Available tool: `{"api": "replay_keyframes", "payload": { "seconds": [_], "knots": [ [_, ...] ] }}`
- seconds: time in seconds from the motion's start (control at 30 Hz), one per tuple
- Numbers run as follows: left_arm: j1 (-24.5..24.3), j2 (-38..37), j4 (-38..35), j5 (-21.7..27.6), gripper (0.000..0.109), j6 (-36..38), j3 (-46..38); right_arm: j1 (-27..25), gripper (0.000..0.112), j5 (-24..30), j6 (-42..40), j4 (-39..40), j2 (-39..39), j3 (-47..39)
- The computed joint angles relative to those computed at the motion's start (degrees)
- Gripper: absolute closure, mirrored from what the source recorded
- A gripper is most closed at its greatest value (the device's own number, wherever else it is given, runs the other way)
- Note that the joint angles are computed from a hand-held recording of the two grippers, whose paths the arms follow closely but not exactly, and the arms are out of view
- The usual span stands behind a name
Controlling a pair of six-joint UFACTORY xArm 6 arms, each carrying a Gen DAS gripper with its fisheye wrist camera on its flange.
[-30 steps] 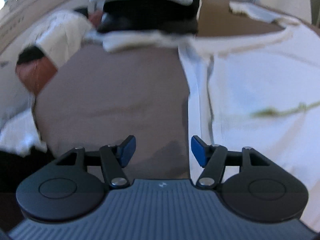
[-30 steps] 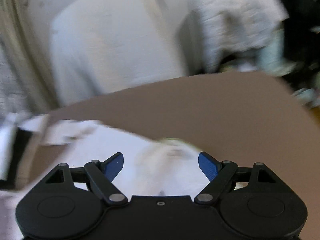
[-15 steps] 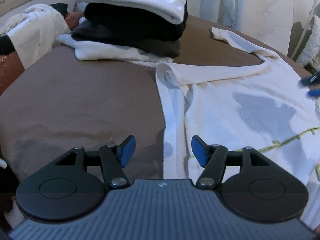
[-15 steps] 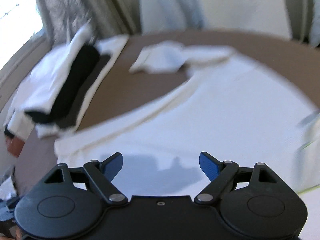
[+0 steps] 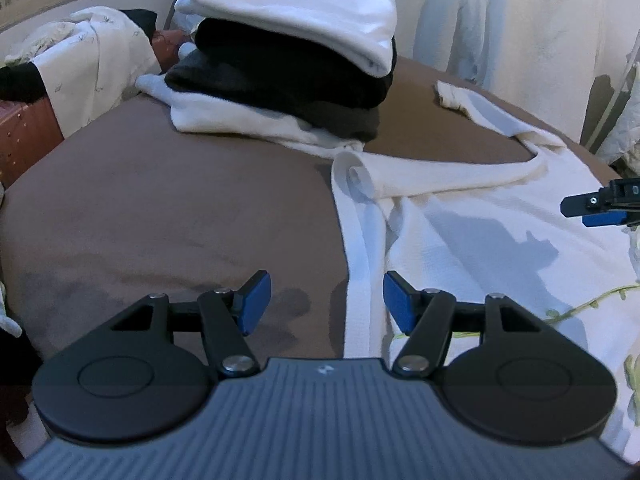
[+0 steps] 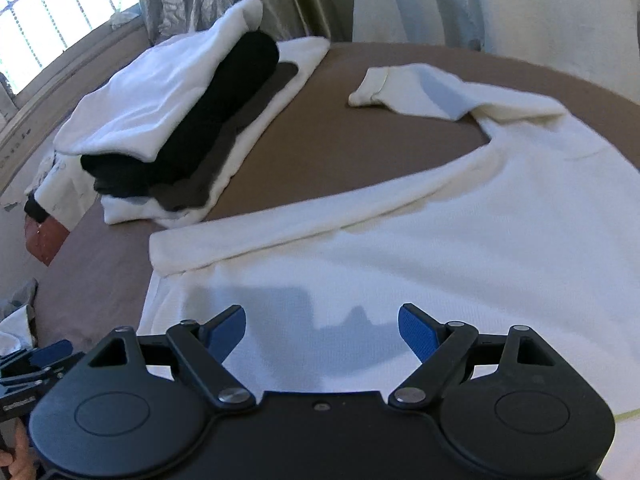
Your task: Fold clothes
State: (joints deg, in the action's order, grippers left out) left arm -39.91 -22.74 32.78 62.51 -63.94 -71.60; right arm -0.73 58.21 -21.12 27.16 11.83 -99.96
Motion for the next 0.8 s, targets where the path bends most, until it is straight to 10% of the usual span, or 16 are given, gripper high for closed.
{"api": "replay_keyframes", "payload": {
  "seconds": [0.2, 0.4, 0.7, 0.73, 0.8],
  "knots": [
    [-0.16, 2.17, -0.08, -0.51, 0.047, 1.54, -0.63, -1.82, 0.025, -2.92, -0.98, 1.62, 2.56, -2.09],
    [5.51, 7.23, -16.41, -7.24, 0.037, 8.21, -3.68, -4.45, 0.025, -2.09, -4.55, 2.36, 8.41, -9.16],
    [10.19, 23.42, -3.85, -8.85, 0.037, 20.82, -16.78, -10.07, 0.025, -0.25, -3.35, -1.17, 19.2, -20.29],
    [10.72, 25.21, -3.63, -9.61, 0.041, 22.47, -18.07, -10.48, 0.025, 0.16, -2.85, -1.86, 20.7, -22.14],
    [11.17, 28.92, -2.95, -9.15, 0.103, 26.74, -21.84, -11.19, 0.025, 1.41, -2.2, -3.28, 23.94, -26.53]
  ]
}}
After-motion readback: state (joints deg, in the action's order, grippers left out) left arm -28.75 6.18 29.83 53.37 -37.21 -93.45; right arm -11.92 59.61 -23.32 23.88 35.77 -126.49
